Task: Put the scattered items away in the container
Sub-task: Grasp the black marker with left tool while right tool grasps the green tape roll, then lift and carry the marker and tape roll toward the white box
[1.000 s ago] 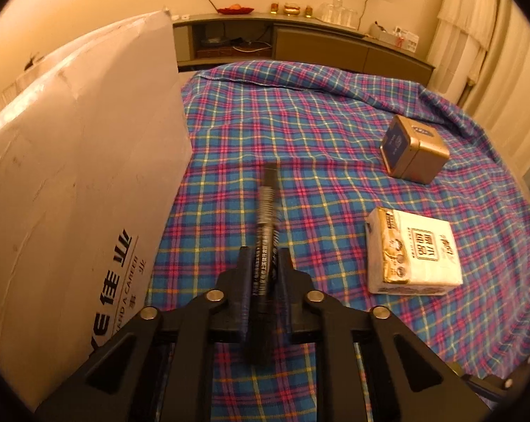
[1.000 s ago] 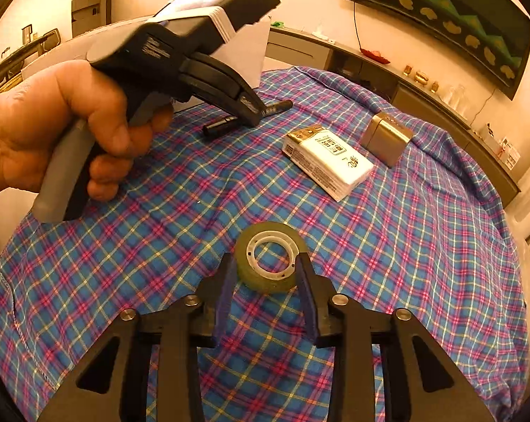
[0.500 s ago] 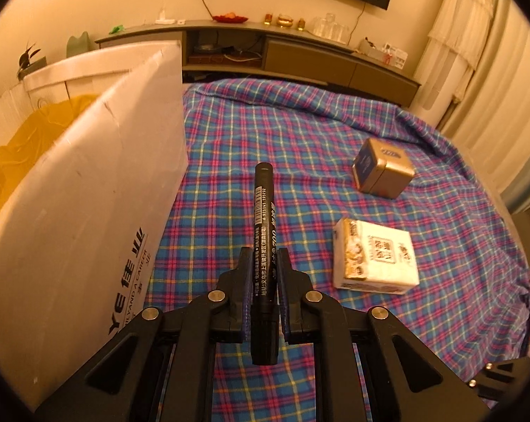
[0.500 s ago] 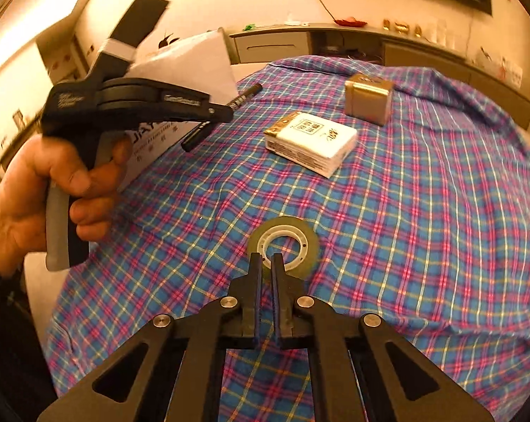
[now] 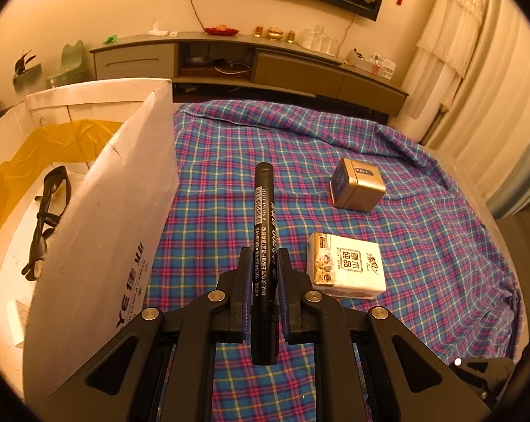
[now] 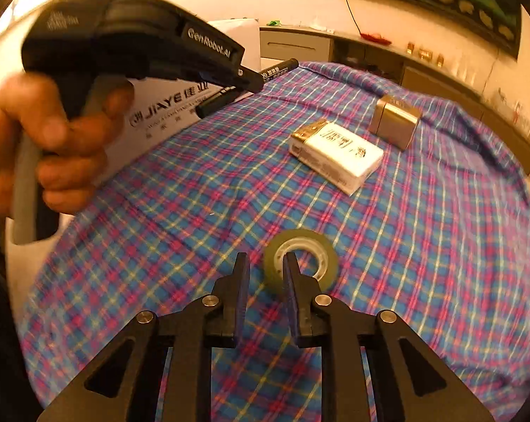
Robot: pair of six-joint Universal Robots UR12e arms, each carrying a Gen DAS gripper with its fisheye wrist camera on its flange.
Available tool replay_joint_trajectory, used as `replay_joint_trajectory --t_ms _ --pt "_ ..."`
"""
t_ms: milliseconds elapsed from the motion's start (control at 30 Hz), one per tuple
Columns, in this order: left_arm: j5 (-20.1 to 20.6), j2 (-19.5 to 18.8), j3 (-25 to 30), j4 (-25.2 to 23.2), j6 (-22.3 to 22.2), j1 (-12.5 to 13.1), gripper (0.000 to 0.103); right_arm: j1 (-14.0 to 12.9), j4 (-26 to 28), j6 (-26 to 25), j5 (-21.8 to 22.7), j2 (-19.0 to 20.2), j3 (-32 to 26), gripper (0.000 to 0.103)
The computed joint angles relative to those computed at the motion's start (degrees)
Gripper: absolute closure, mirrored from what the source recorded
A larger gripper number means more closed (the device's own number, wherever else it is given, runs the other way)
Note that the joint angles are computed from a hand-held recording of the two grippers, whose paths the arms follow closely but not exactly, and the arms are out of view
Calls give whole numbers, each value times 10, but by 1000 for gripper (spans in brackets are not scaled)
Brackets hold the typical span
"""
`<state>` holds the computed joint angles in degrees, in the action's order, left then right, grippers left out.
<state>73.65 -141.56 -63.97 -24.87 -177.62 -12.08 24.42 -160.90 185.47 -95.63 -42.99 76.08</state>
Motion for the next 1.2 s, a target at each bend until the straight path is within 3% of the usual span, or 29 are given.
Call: replay_joint_trajectory --t_ms 67,233,533,1200 --pt "-3 2 -2 3 -2 1 90 -1 37 -13 -1 6 -16 85" --pt "-9 9 -10 17 -3 3 90 -12 49 4 33 5 -19 86" --pt "-33 28 -34 45 -14 13 90 -7 15 61 39 -13 4 88" --pt "-100 82 -111 136 -74 52 90 29 -3 41 13 -31 -18 88"
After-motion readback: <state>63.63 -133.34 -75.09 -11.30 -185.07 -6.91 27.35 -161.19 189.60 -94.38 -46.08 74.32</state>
